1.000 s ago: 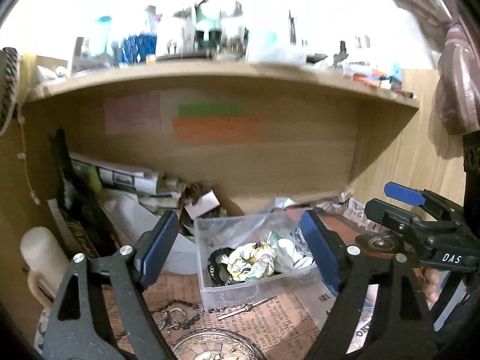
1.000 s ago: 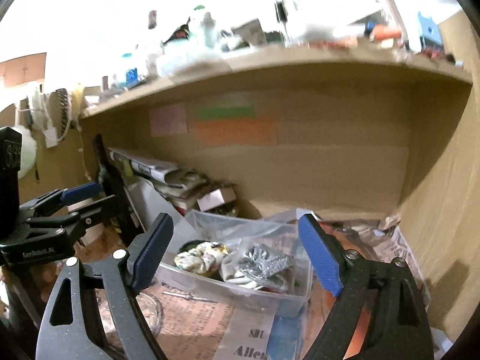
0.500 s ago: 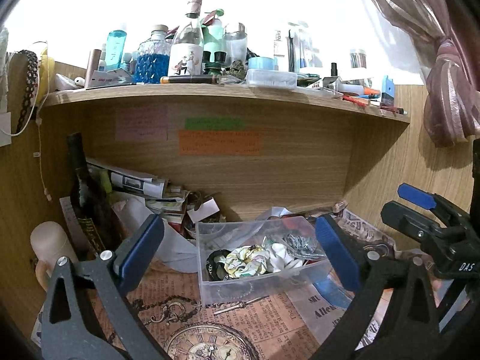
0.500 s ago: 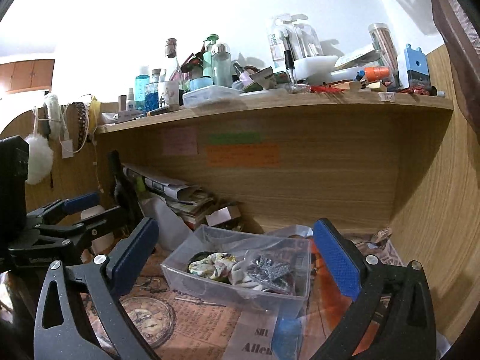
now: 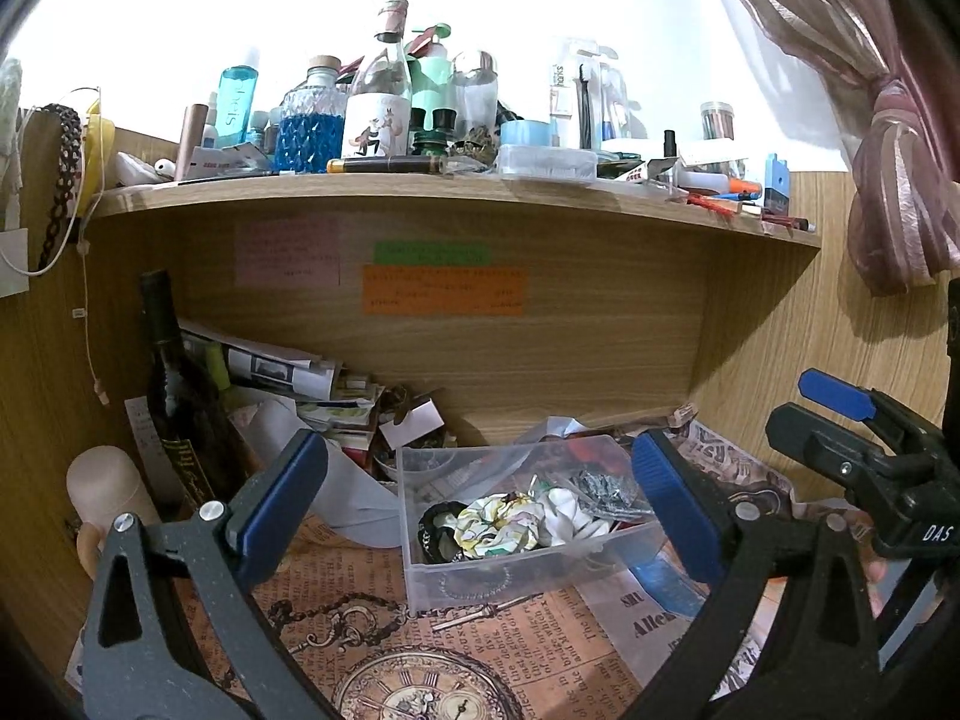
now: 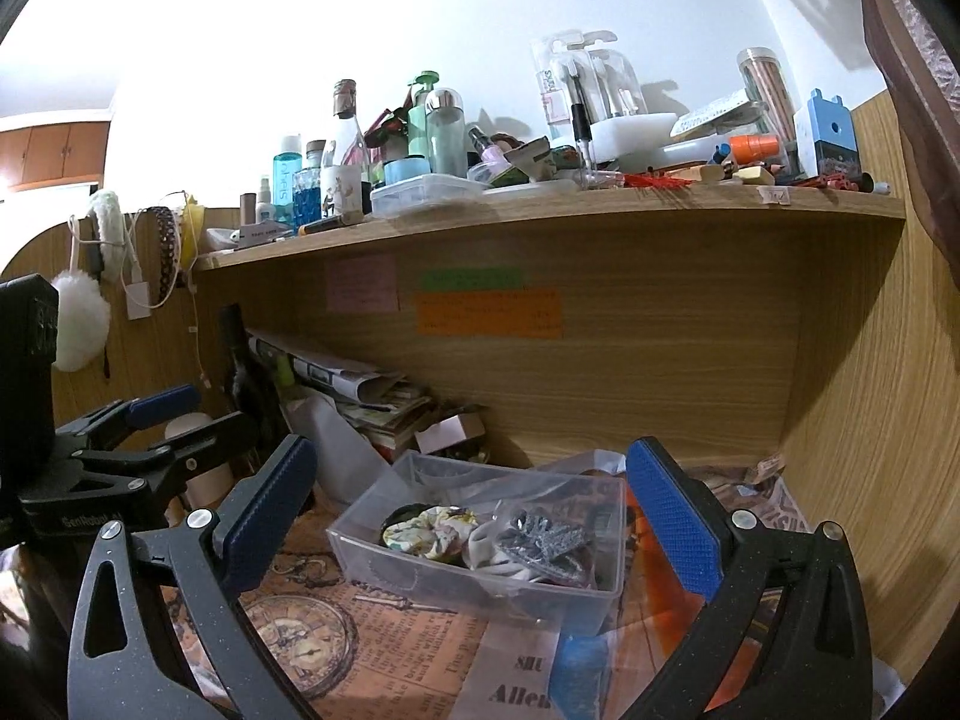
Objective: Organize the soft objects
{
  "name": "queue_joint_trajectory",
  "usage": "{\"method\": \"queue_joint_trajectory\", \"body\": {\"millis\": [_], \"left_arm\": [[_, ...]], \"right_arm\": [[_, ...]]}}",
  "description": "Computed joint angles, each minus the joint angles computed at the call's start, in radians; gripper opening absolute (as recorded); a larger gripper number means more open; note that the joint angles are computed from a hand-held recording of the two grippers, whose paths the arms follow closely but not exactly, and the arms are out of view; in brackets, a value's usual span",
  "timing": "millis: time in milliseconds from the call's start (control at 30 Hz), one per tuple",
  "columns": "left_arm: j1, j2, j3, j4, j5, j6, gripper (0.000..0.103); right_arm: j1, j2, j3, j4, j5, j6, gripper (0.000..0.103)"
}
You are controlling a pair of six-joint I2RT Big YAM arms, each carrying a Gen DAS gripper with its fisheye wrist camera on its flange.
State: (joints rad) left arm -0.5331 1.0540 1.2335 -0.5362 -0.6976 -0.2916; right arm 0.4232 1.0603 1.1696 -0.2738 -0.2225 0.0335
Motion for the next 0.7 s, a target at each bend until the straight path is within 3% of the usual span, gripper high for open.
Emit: {"method": "queue_joint_trajectory", "body": {"millis": [700], "left_arm": [[0.012,-0.004,-0.006,0.005,0.020,0.006,0.103]], "right_arm": [[0.001,0.003,0.001,0.000,-0.003,0.001,0.103]]}}
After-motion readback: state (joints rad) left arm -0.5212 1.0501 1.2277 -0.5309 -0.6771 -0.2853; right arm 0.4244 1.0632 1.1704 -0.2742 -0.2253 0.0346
